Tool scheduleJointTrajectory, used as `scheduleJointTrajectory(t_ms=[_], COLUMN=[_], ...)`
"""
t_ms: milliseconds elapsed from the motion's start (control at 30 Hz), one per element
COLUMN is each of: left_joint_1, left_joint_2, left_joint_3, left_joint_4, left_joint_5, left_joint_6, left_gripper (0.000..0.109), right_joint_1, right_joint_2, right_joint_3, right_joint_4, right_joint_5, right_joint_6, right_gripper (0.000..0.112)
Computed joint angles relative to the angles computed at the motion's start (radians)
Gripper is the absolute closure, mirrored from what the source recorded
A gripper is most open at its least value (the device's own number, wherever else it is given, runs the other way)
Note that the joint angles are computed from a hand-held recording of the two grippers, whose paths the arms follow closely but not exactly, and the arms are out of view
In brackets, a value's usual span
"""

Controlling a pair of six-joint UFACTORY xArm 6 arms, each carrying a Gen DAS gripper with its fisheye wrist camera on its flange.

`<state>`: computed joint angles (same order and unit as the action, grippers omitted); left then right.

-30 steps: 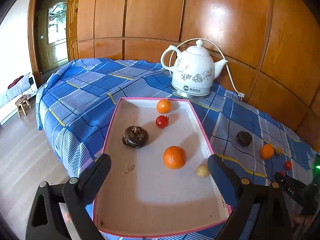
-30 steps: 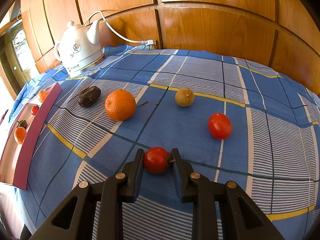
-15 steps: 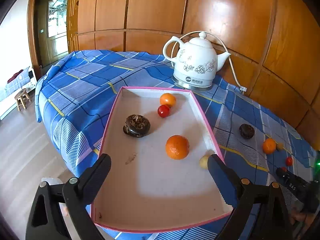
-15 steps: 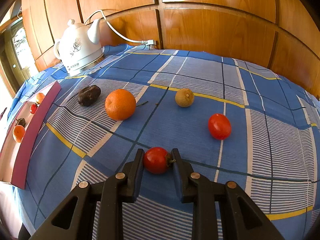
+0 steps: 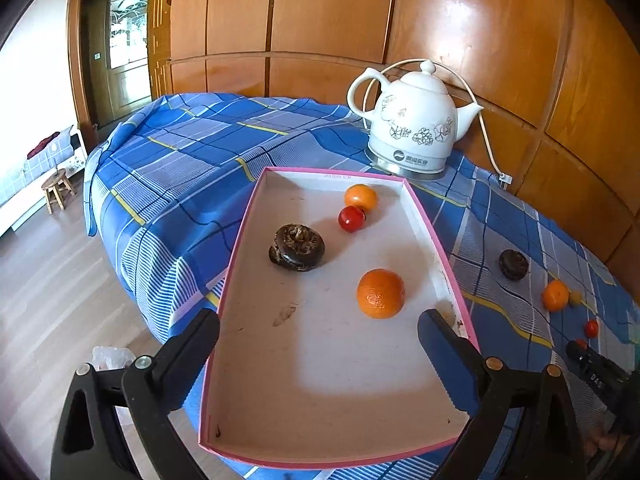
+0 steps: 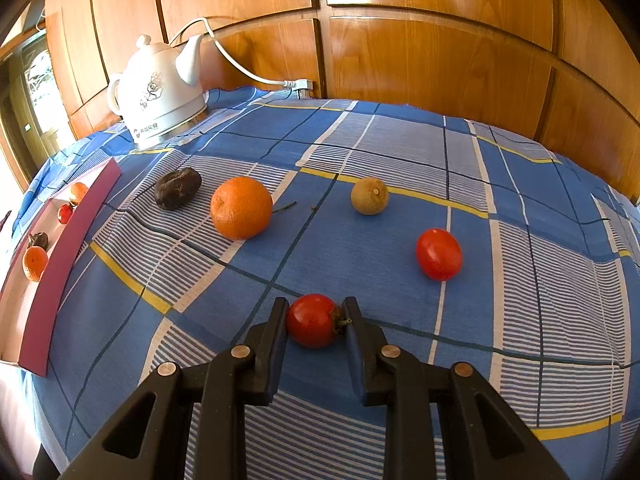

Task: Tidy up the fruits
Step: 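Carry the red tomato into the tray and open the right gripper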

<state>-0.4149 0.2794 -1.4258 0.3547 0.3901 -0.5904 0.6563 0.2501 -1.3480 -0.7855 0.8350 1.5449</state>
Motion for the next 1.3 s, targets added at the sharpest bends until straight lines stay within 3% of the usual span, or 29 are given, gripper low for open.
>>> scheduleJointTrajectory(t_ms=[300,467,700,867,1033,1167,1300], left_joint_1=[0.017,0.038,0.080,0.093,0.090,0.084,0.075], left_joint_2=[-0.006,-0.003,-0.019,-0.013,-0.010,-0.011,-0.014], left_joint_3=[0.003,-0.020,-0.015,-0.020,-0.015,-0.009,-0.002], left_joint_4=[-0.008,0.059,0.157,0.127,0.099,0.099,0.096], left_joint_5=[-0.017,0.007,-0.009,-0.009,-0.024,-0.040,-0.052], left_joint_6=[-0.003,-0.066,-0.167,-0.152,-0.125,-0.111,-0.091], left_gripper=[0.006,0.006,0.006,0.006,0.006,0.006,0.006], right_joint_1=[0.032,0.033,0.072,0.108,0.123,0.122,0.124], right_joint_2=[0.010,0.041,0.268,0.502,0.712,0.701,0.568], right_joint_3=[-0.062,-0.133,-0.450,-0.806,-1.137,-1.109,-0.895], right_joint_4=[-0.032,0.006,0.273,0.477,0.552,0.536,0.456], right_joint_5=[0.053,-0.108,-0.266,-0.168,0.011,0.008,-0.083], right_joint_6=[-0.038,-0.138,-0.525,-0.782,-0.871,-0.842,-0.746], right_gripper=[0.086,0.086,0.086,0.086,0.084,0.082,0.082])
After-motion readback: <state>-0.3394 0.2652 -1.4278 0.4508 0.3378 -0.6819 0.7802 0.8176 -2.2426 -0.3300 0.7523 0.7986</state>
